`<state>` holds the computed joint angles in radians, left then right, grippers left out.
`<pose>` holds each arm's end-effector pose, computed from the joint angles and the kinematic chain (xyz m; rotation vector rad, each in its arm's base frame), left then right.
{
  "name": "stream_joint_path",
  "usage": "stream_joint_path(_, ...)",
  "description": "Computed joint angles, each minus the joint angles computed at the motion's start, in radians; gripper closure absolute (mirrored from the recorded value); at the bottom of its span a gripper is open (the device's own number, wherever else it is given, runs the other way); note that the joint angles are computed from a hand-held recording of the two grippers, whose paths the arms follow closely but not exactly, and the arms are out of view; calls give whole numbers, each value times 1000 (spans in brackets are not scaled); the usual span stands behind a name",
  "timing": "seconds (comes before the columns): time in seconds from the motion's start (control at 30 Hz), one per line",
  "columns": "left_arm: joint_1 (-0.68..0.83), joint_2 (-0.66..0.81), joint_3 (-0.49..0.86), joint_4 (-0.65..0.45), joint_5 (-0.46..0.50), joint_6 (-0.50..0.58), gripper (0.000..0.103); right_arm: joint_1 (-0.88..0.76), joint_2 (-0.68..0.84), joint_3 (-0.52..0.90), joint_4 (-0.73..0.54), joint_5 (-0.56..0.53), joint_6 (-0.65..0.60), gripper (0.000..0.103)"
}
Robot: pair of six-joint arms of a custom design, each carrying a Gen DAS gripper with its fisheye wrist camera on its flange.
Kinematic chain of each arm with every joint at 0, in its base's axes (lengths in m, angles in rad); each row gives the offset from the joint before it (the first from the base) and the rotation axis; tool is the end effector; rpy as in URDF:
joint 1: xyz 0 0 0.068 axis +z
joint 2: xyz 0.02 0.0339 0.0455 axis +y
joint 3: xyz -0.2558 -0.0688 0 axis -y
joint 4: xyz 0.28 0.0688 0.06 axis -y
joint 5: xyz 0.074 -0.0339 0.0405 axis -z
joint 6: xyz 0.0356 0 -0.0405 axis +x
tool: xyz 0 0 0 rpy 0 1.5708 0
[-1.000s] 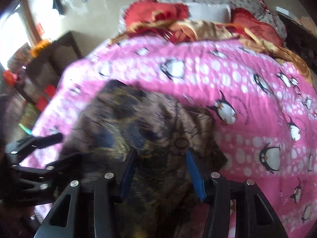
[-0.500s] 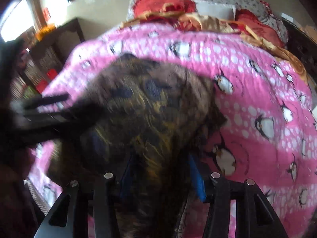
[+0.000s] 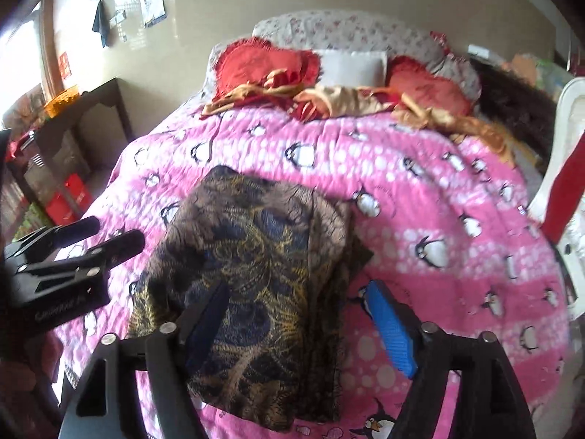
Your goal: Fold small clothes
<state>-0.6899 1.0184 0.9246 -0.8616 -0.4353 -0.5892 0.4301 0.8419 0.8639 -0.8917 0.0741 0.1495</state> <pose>0.1881 -0.1358 0.2780 -0.0476 2.4042 -0.0293 0.1819 0.0805 0.2868 -0.3090 2.4249 0.1686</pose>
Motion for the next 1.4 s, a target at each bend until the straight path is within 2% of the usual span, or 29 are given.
stream_joint_path(0.2,-29,-56,-1,-42,-46,-25,25,30,1,21,-11,46,58,20)
stream_joint_path(0.73,0,-63,-15,-33,-9,-42,25,25,25,23,-3,42,63,19)
stream_joint_path(1.07,38,-54,-18,-25,9,-20,25,5,69,37,6,15,67,19)
stream_joint_path(1.4,60,-55,-31,-14,20,-7,25,42,104,49,19,33,72,19)
